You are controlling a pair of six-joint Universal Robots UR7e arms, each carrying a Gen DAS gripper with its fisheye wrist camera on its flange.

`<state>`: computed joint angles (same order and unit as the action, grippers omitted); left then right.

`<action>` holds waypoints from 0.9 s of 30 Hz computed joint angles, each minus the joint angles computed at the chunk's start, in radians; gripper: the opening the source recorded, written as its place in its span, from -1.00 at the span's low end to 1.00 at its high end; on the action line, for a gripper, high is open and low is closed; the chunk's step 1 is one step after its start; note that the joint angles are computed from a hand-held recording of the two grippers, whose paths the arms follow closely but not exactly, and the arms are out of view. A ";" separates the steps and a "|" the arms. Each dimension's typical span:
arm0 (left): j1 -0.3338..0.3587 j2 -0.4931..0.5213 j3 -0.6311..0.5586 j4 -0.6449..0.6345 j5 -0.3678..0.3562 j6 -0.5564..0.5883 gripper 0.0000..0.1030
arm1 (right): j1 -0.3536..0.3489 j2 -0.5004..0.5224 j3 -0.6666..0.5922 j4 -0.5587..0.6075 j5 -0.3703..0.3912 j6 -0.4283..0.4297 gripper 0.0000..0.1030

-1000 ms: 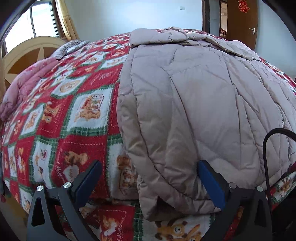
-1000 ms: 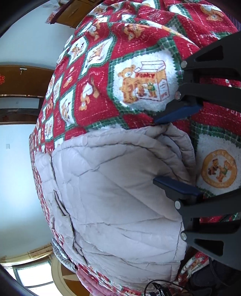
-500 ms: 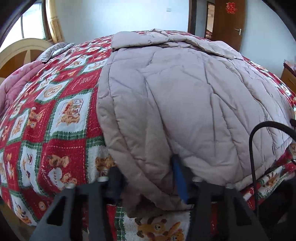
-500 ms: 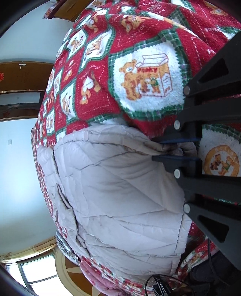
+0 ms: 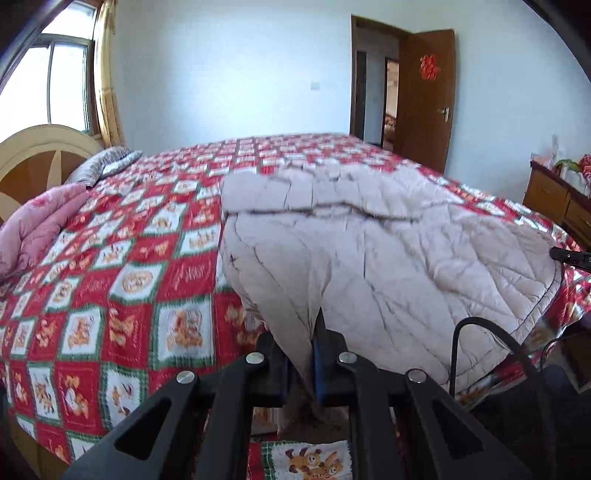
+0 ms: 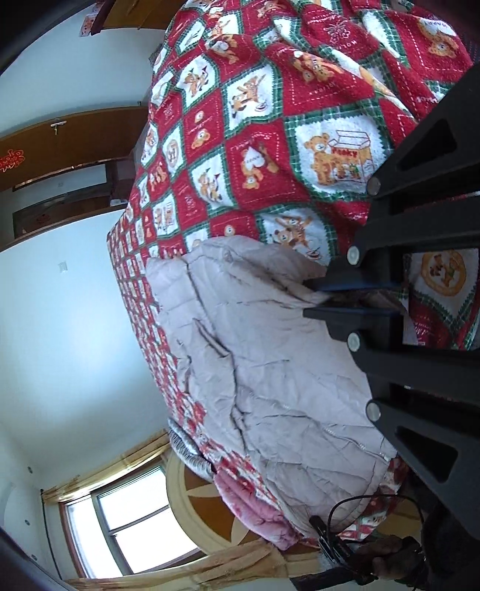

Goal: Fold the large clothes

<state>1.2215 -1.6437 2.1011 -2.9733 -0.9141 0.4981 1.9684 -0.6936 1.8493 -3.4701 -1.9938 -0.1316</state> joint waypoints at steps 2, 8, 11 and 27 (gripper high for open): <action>0.000 0.005 -0.029 0.004 -0.036 0.011 -0.83 | 0.003 -0.001 -0.024 -0.003 0.013 -0.018 -0.83; 0.047 0.169 -0.216 -0.071 -0.100 0.106 -0.84 | -0.007 0.059 -0.200 0.002 0.054 -0.083 -0.84; 0.062 0.261 -0.373 -0.025 -0.129 0.107 -0.84 | -0.004 0.102 -0.334 0.059 0.063 -0.085 -0.84; 0.175 0.841 -1.215 0.361 -0.022 0.013 -0.57 | -0.065 0.684 -1.454 0.597 -0.086 -0.020 -0.73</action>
